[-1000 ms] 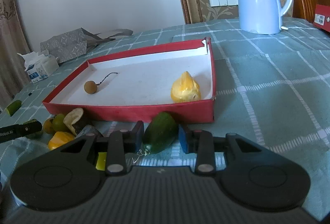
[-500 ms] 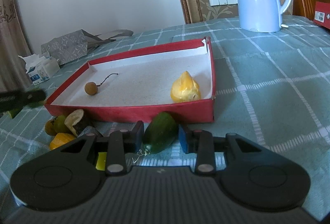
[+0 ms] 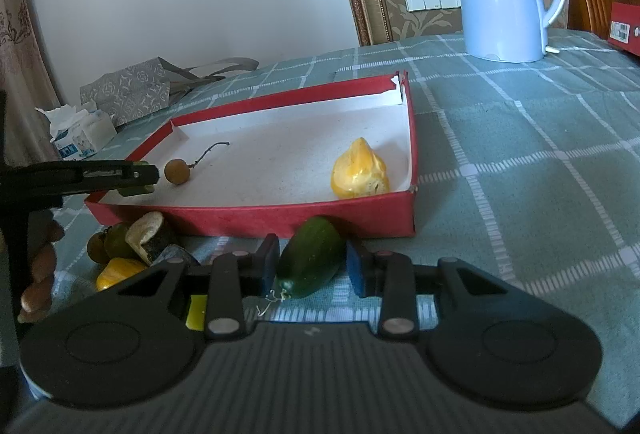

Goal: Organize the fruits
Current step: 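Place the cucumber chunk in the red box and open the left tool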

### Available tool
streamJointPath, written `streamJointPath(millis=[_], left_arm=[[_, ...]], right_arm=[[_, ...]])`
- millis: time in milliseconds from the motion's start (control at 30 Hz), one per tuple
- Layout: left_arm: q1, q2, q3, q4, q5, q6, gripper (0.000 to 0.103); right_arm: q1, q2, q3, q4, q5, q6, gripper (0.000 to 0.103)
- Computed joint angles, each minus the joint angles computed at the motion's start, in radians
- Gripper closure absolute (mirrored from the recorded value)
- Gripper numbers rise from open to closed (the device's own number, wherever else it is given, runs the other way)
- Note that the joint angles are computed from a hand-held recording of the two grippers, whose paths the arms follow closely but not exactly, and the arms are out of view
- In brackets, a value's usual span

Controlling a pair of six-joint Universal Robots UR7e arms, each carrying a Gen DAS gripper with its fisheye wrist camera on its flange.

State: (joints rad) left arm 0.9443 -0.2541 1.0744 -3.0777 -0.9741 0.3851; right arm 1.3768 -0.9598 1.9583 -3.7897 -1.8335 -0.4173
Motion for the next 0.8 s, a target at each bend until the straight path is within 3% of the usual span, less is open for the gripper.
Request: streamJointPath(millis=[167,200,267,600,700,800], left_arm=[[-0.001,0.028,-0.033,-0.014,0.040,0.028,0.055],[-0.002,0.030,-0.029,-0.035,0.042,0.041,0.052],[-0.003,0.028,-0.019,-0.066,0.041,0.047,0.036],[0.001,-0.051,0.120,-0.168,-0.031,0.027,0.033],[-0.007,-0.068,0.181,-0.283,-0.002,0.034,0.019],[-0.006,-0.095,0.239,-0.352,0.009,0.019,0.018]], right_arm=[[0.001,0.001,0.000,0.000,-0.001,0.000,0.069],[0.001,0.000,0.000,0.000,-0.001,0.000,0.069],[0.001,0.000,0.000,0.001,-0.001,0.000,0.069],[0.001,0.000,0.000,0.002,-0.001,0.001,0.069],[0.001,0.000,0.000,0.002,-0.002,0.001,0.069],[0.004,0.002,-0.003,0.001,-0.009,-0.005,0.069]])
